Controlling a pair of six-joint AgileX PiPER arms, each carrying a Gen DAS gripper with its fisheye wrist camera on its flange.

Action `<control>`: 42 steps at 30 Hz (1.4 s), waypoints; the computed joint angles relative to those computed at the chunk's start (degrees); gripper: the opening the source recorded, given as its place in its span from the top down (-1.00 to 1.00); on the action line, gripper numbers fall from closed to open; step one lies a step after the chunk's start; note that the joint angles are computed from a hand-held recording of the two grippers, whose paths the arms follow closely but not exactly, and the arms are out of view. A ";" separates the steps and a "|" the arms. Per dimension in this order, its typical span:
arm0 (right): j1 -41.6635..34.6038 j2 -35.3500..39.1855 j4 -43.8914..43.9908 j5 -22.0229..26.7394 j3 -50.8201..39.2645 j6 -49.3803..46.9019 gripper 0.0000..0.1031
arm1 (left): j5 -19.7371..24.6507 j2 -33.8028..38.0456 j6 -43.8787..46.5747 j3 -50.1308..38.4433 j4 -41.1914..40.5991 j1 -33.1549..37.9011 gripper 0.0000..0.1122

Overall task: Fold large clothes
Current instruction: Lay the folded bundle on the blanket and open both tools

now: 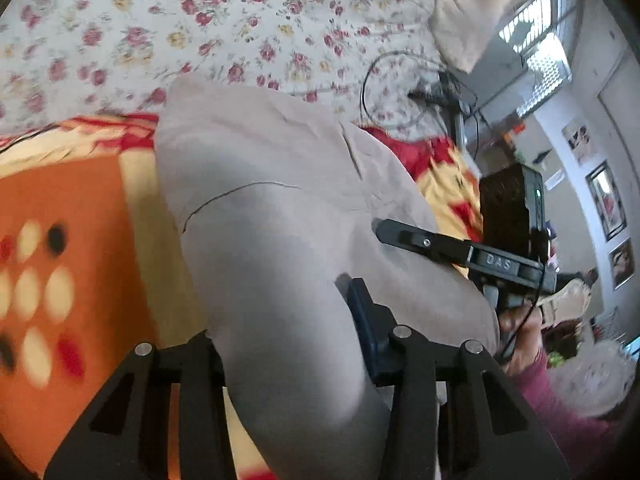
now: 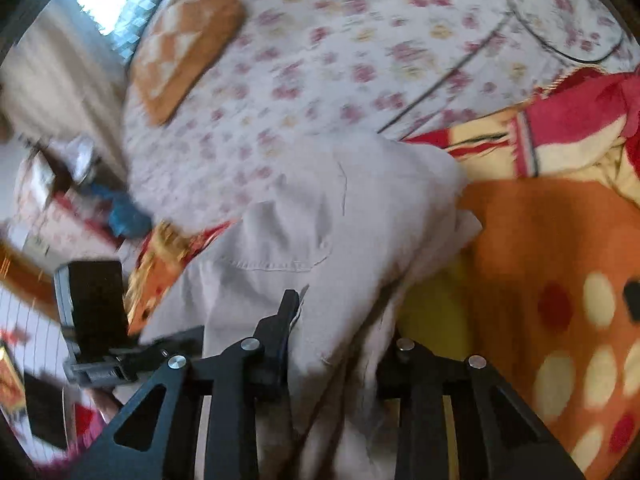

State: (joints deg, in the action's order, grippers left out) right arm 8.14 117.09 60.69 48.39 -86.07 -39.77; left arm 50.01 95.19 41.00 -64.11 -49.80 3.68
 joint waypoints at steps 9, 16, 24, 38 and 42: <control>7.89 -12.42 -23.42 -16.64 13.91 19.45 -0.02 | -12.41 -5.81 -14.20 13.13 10.42 -2.79 -0.14; 13.42 -13.62 -16.37 -18.73 10.10 13.56 0.03 | -23.84 -9.59 -35.91 13.81 32.17 -7.82 -0.43; 17.09 1.41 -53.32 -25.18 1.11 51.49 0.11 | -33.34 -2.72 -49.45 14.40 45.34 -12.87 -0.51; 19.81 -16.26 -46.90 -27.68 20.14 41.19 0.04 | -35.06 -5.10 -69.47 17.77 64.50 -15.92 -0.51; 22.71 -14.64 -64.39 -31.12 24.36 54.66 0.04 | -33.58 -6.54 -74.69 18.45 68.73 -16.68 -0.51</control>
